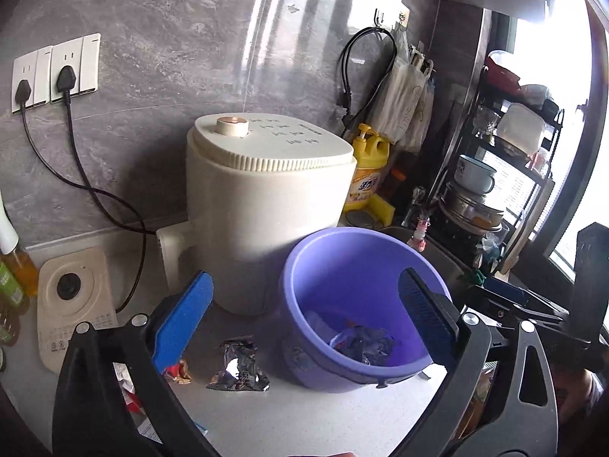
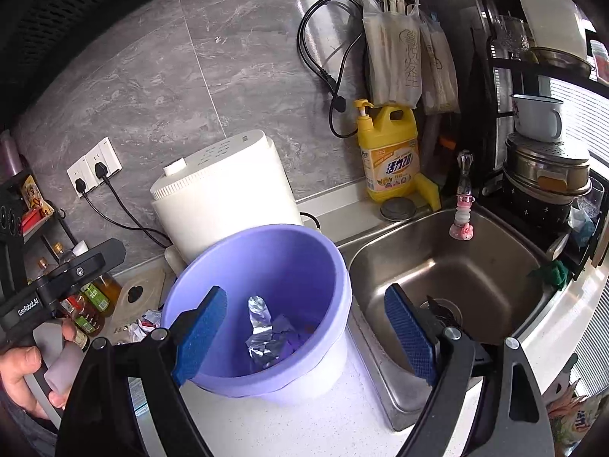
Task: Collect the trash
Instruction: 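Grasp the white barcode carton on the counter with the left gripper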
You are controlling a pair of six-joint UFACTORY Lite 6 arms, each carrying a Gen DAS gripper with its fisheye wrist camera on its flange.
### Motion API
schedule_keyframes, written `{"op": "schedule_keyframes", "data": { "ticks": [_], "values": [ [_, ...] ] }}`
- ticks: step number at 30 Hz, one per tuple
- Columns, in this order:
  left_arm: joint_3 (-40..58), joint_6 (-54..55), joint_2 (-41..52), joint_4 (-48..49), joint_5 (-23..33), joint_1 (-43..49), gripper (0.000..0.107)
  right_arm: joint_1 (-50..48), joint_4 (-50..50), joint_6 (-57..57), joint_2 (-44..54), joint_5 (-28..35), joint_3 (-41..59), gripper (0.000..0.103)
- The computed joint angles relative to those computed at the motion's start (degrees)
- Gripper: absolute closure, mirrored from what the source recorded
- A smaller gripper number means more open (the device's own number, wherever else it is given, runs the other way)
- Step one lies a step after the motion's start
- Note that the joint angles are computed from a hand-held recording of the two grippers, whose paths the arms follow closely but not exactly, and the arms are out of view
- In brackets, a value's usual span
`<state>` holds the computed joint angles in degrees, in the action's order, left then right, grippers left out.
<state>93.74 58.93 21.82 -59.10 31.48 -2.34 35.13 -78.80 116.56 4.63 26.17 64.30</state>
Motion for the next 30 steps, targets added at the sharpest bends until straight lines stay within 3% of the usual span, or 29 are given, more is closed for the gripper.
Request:
{"op": "schedule_keyframes", "data": {
  "ticks": [13, 20, 30],
  "values": [
    [-10.8, 9.69, -6.85, -2.58, 8.01, 14.61, 0.01, 11.86, 4.52, 4.25, 7.4, 10.27, 7.0, 0.012],
    [-12.37, 15.03, -6.36, -4.22, 13.55, 21.41, 0.01, 17.75, 8.84, 3.47, 13.11, 16.01, 13.05, 0.008],
    [-14.98, 22.71, -2.37, -3.48, 15.86, 26.72, 0.01, 22.5, 13.48, 3.03, 19.17, 20.74, 19.67, 0.008]
  ]
}}
